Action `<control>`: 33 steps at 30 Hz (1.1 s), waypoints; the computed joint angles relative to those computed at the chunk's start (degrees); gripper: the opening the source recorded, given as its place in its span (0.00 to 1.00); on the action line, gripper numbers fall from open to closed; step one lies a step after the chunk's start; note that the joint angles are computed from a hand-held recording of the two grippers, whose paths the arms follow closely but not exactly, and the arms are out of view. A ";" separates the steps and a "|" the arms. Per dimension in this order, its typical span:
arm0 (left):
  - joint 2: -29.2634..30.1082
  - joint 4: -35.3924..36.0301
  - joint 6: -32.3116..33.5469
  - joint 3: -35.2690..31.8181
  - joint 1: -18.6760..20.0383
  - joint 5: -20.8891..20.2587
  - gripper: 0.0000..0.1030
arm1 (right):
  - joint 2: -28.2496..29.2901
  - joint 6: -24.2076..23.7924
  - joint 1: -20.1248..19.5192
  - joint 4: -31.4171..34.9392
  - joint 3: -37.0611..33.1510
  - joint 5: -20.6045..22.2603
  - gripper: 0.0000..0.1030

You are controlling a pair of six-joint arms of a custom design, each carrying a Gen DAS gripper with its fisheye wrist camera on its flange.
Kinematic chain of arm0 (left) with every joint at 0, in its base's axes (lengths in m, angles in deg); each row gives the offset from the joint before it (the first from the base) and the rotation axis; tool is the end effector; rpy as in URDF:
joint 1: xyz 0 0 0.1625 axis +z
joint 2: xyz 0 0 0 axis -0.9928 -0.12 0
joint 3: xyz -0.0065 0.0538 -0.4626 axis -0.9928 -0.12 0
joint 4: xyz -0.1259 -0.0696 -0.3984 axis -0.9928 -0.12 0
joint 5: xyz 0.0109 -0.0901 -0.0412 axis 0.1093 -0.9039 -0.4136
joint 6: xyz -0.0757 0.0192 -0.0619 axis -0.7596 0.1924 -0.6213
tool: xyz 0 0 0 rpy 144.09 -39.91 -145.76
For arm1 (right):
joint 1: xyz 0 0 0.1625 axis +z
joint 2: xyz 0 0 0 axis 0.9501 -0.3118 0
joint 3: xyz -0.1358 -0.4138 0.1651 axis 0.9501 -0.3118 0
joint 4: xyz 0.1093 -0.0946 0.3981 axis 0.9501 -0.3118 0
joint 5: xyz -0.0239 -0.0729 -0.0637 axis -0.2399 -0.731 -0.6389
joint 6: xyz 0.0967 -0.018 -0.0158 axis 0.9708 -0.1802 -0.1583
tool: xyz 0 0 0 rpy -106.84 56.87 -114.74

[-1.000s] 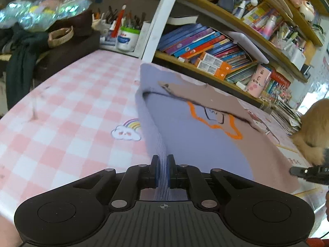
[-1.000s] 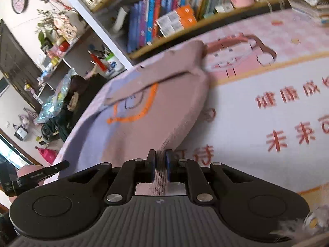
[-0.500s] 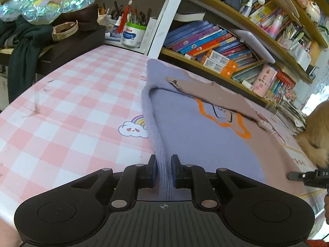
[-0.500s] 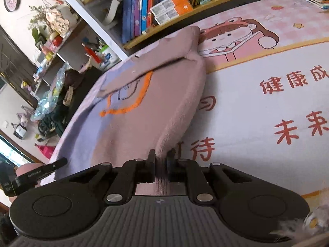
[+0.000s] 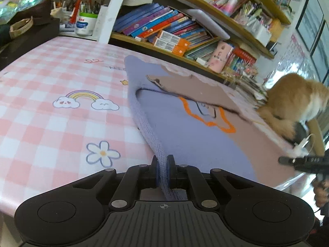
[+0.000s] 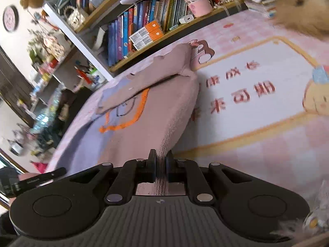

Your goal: Fold clothes

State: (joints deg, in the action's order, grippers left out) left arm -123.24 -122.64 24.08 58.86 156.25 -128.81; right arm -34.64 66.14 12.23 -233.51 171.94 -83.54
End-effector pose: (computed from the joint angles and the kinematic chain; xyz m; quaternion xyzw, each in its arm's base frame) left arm -0.1061 -0.8351 0.2076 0.3018 0.9134 -0.2694 0.0450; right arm 0.0580 -0.6406 0.2439 -0.0206 -0.8799 0.4658 0.0913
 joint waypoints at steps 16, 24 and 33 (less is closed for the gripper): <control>-0.91 2.39 -3.73 -0.12 1.39 -1.69 0.10 | -1.54 2.18 -2.01 1.55 2.68 4.69 0.17; -0.70 2.64 -3.30 -0.04 1.17 -1.17 0.24 | -1.37 2.64 -2.64 0.70 3.06 6.94 0.25; -0.40 2.24 -5.69 -0.29 1.57 -3.07 0.30 | -1.01 3.88 -3.16 -0.01 2.91 8.27 0.23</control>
State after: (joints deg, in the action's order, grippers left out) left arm -123.64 -120.39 18.39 58.57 157.82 -131.88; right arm -35.64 70.02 9.07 -233.52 174.85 -75.27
